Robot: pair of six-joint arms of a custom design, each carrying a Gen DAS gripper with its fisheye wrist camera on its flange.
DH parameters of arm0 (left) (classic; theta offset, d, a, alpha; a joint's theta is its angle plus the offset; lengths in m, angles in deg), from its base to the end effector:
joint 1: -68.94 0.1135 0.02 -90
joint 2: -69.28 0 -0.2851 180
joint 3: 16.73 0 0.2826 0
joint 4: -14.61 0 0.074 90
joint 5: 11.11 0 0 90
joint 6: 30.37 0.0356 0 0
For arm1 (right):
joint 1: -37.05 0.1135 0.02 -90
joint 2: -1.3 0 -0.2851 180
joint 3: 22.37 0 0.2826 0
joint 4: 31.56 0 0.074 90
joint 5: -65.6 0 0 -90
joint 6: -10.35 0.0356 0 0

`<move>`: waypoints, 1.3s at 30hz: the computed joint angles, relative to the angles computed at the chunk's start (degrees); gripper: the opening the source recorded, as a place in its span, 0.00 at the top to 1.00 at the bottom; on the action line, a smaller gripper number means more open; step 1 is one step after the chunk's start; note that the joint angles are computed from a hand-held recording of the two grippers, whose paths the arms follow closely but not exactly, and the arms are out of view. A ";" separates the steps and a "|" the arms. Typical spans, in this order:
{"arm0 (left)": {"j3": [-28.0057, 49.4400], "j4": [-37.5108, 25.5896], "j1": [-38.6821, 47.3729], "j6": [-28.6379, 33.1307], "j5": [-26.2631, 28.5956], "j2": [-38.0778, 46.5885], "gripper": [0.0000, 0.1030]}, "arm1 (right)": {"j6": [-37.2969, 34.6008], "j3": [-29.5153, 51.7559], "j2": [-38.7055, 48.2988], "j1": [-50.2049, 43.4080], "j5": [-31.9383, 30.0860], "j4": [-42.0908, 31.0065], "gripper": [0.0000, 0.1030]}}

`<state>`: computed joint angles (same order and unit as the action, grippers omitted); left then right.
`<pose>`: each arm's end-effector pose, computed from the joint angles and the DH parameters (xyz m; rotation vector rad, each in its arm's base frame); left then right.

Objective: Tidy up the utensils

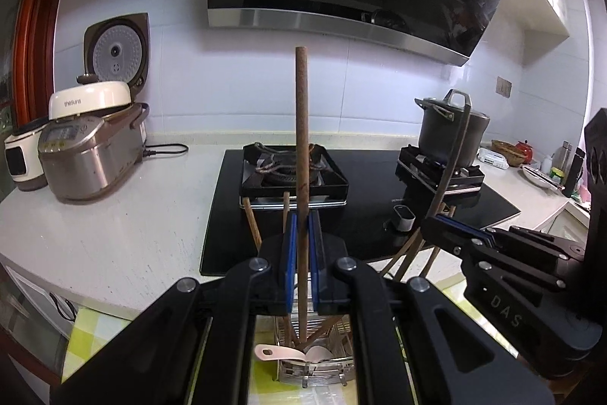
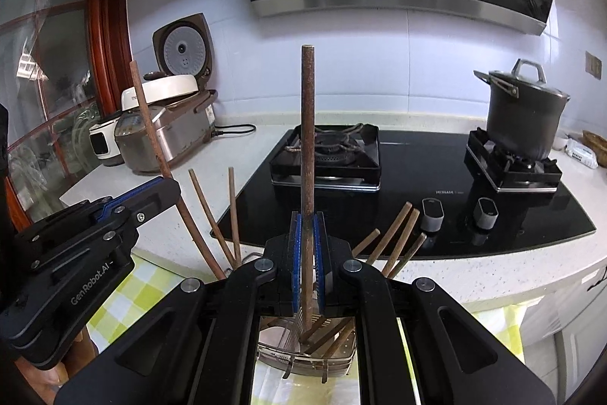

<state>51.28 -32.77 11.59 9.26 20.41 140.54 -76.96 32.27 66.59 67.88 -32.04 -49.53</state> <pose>0.1708 -0.2104 0.2959 -0.2710 1.9692 0.0804 0.2333 0.1447 0.2679 -0.5917 2.0183 0.4941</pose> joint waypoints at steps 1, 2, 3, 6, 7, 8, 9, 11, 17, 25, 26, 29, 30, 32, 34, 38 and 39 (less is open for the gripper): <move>-0.65 0.70 0.46 -0.14 0.41 0.13 0.94 | -0.05 -0.45 0.19 0.04 0.20 0.68 0.92; -0.94 0.98 0.70 -0.22 0.75 0.19 0.94 | -0.12 -0.79 0.37 -0.04 0.15 1.21 0.92; -1.36 1.38 0.96 -0.30 1.10 0.26 0.94 | -0.17 -1.19 0.68 -0.09 -0.13 1.76 0.92; -3.20 3.47 2.34 0.13 3.40 0.53 0.94 | -0.06 -2.36 1.73 -0.23 -0.46 3.00 0.92; -3.66 4.15 2.81 0.38 4.13 0.74 0.94 | 0.06 -2.86 2.09 -0.36 -0.55 3.59 0.92; -4.26 4.90 3.37 0.38 5.00 1.03 0.94 | 0.21 -3.36 2.43 -0.34 -0.34 4.23 0.91; -4.83 5.42 3.79 0.14 5.71 1.23 0.93 | 0.16 -3.92 2.76 -0.37 -0.24 4.81 0.90; -6.42 7.13 4.46 0.23 7.28 1.34 0.90 | 0.43 -4.97 2.76 -0.60 -0.03 5.53 0.90; -8.06 6.10 2.59 -2.65 6.13 0.48 0.69 | 0.91 -8.61 -0.35 -2.50 0.69 6.54 0.58; -5.01 -18.49 -14.41 -33.66 -6.60 3.65 0.32 | 1.46 -19.97 -17.66 -6.89 2.87 4.67 0.28; -4.39 -22.32 -16.62 -38.95 -7.11 4.94 0.27 | 1.06 -21.66 -20.47 -7.29 3.06 3.89 0.25; -1.47 -37.54 -23.86 -60.99 -7.41 13.01 0.11 | 0.51 -27.20 -30.00 -7.93 4.62 0.43 0.19; -0.53 -42.70 -26.39 -69.34 -6.92 16.73 0.05 | -0.02 -29.49 -33.90 -8.22 4.87 -0.74 0.18; 0.41 -47.14 -29.28 -77.41 -5.21 21.48 0.04 | -0.24 -32.42 -39.08 -7.69 6.96 -2.90 0.18; 0.65 -46.97 -31.72 -80.58 -2.35 24.95 0.04 | -0.71 -34.72 -43.38 -9.28 5.59 -5.74 0.18; -0.14 -41.71 -33.13 -76.91 0.02 27.18 0.04 | -0.89 -37.63 -49.78 -12.70 2.79 -9.64 0.18; -0.04 -40.95 -33.17 -75.92 0.13 27.61 0.04 | -0.86 -38.09 -49.62 -12.81 2.38 -9.07 0.18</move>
<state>51.24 -73.72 -21.58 -66.66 20.54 168.15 -77.82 -5.81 16.97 55.07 -29.67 -58.60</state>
